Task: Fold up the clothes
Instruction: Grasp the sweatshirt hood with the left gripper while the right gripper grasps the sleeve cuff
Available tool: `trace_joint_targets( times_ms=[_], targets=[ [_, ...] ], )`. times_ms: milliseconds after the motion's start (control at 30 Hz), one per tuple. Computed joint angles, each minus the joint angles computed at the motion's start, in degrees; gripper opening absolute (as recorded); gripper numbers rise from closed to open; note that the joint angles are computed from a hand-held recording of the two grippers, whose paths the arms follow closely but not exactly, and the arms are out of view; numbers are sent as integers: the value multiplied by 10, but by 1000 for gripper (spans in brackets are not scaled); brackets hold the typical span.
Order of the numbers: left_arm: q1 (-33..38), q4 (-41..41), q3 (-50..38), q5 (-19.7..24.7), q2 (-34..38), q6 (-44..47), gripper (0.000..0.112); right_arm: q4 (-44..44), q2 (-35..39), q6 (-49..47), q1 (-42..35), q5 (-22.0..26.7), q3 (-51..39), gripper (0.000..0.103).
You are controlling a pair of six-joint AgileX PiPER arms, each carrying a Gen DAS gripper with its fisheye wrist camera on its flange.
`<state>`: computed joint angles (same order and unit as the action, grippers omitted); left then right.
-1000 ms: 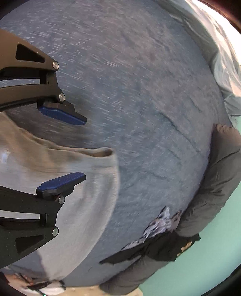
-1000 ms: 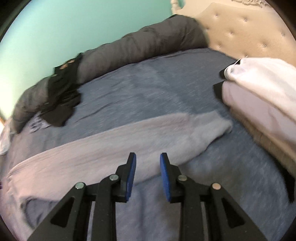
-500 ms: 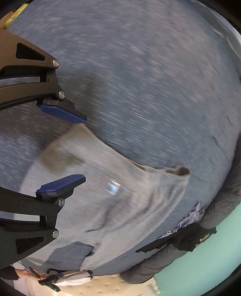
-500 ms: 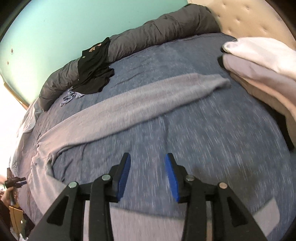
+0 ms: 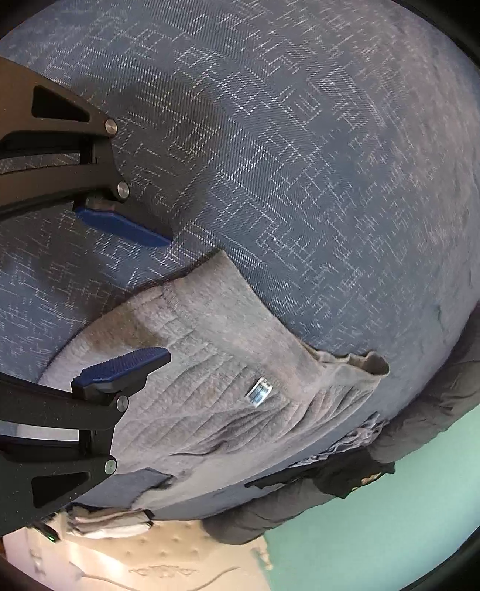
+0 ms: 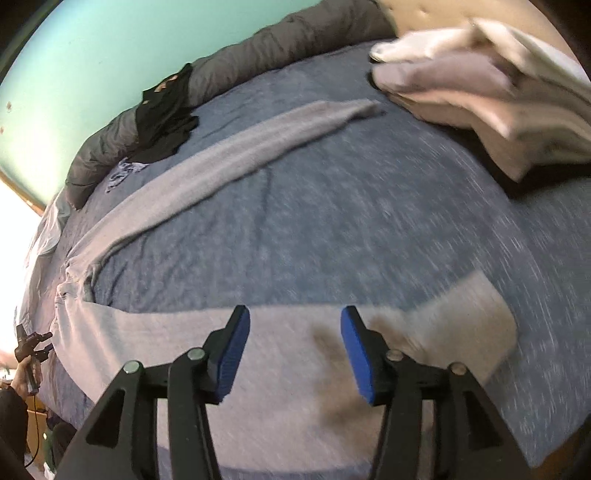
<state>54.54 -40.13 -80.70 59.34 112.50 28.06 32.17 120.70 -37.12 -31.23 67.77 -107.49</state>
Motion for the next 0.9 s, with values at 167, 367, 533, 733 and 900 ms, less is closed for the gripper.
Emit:
trace_joint_targets(
  times_ms=[167,367,533,733,900],
  targets=[
    [-1,-14,2,-5,5,14,17,-4,-5,0,-33,-6,15,54],
    [5,-20,11,0,-27,32,10,-3,-6,3,-66,3,14,55],
    [18,-14,-5,29,-47,34,9,-14,-11,26,-95,-15,34,64],
    [16,-7,-6,31,-59,22,9,-4,10,37,-122,-9,38,64],
    [22,-5,-1,35,-70,23,8,6,13,40,-121,-12,58,64]
  ],
)
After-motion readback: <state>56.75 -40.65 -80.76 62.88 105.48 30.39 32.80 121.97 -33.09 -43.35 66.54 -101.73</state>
